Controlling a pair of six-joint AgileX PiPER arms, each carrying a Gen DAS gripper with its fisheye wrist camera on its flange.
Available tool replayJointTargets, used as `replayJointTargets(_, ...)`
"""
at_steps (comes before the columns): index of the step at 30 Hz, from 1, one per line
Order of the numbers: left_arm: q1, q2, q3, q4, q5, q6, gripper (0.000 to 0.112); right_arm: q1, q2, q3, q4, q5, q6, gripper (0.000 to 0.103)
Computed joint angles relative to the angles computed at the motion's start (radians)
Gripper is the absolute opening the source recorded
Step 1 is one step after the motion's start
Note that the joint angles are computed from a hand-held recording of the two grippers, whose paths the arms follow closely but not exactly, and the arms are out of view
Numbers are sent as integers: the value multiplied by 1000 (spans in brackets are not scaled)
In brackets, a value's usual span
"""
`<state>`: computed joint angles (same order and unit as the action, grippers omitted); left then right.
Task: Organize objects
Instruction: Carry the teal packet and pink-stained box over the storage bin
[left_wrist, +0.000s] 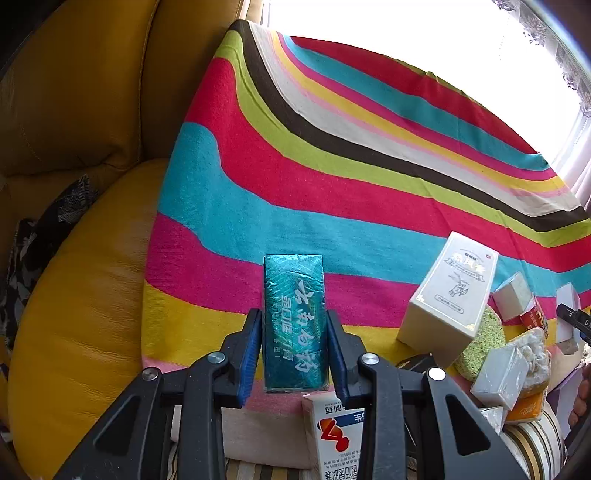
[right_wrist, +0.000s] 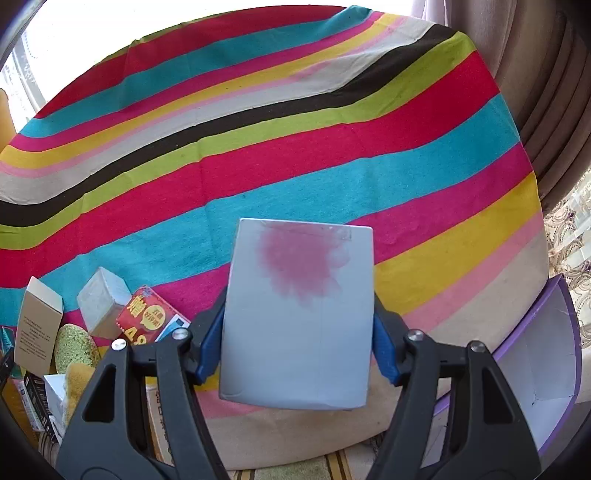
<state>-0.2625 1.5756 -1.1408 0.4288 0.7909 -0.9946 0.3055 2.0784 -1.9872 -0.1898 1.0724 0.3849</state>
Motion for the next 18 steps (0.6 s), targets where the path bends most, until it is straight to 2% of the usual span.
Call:
replayJointTargets(11, -165, -118, 17, 127, 71, -175, 35, 41, -229, 269, -12, -124, -14, 70)
replayJointTargets(18, -272, -85, -37, 153, 60, -213, 35, 41, -380, 437, -10, -168, -25, 70)
